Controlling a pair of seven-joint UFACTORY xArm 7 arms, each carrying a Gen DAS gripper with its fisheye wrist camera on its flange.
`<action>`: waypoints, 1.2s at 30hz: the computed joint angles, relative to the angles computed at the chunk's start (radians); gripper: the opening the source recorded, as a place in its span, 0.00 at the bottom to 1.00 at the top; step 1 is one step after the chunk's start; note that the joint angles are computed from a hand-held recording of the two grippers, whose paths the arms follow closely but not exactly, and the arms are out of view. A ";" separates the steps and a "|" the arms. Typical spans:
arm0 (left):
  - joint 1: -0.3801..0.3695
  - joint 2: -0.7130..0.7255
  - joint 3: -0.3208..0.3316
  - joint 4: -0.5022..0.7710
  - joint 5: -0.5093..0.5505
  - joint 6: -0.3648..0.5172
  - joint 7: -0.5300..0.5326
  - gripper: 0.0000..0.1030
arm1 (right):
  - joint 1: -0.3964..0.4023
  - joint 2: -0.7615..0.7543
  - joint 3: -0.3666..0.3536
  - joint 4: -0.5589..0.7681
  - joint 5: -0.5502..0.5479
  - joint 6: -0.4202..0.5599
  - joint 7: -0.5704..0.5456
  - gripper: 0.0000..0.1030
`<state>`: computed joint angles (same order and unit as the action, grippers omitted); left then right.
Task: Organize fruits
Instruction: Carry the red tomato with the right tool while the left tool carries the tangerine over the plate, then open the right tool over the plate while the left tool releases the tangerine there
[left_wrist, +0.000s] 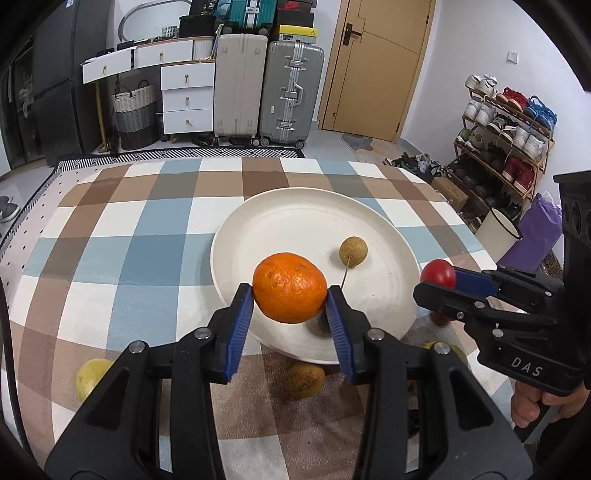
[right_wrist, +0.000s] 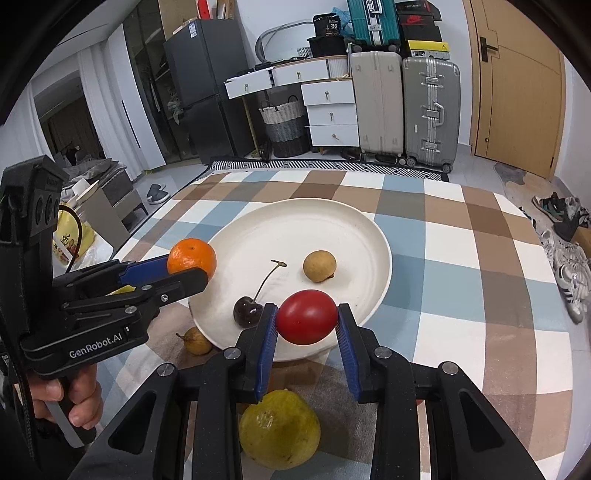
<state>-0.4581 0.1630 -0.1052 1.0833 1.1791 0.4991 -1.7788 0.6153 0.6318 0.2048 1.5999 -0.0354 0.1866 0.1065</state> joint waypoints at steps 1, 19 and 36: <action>0.000 0.006 0.000 0.004 -0.001 0.002 0.005 0.37 | 0.003 0.006 -0.003 0.009 -0.002 0.006 0.000 0.31; -0.012 0.067 0.039 0.039 -0.062 -0.004 0.079 0.37 | 0.037 0.108 -0.040 0.164 -0.027 0.120 0.027 0.31; -0.024 0.002 0.032 -0.008 -0.016 0.026 -0.012 0.71 | 0.067 0.032 -0.100 0.069 -0.095 0.078 0.103 0.57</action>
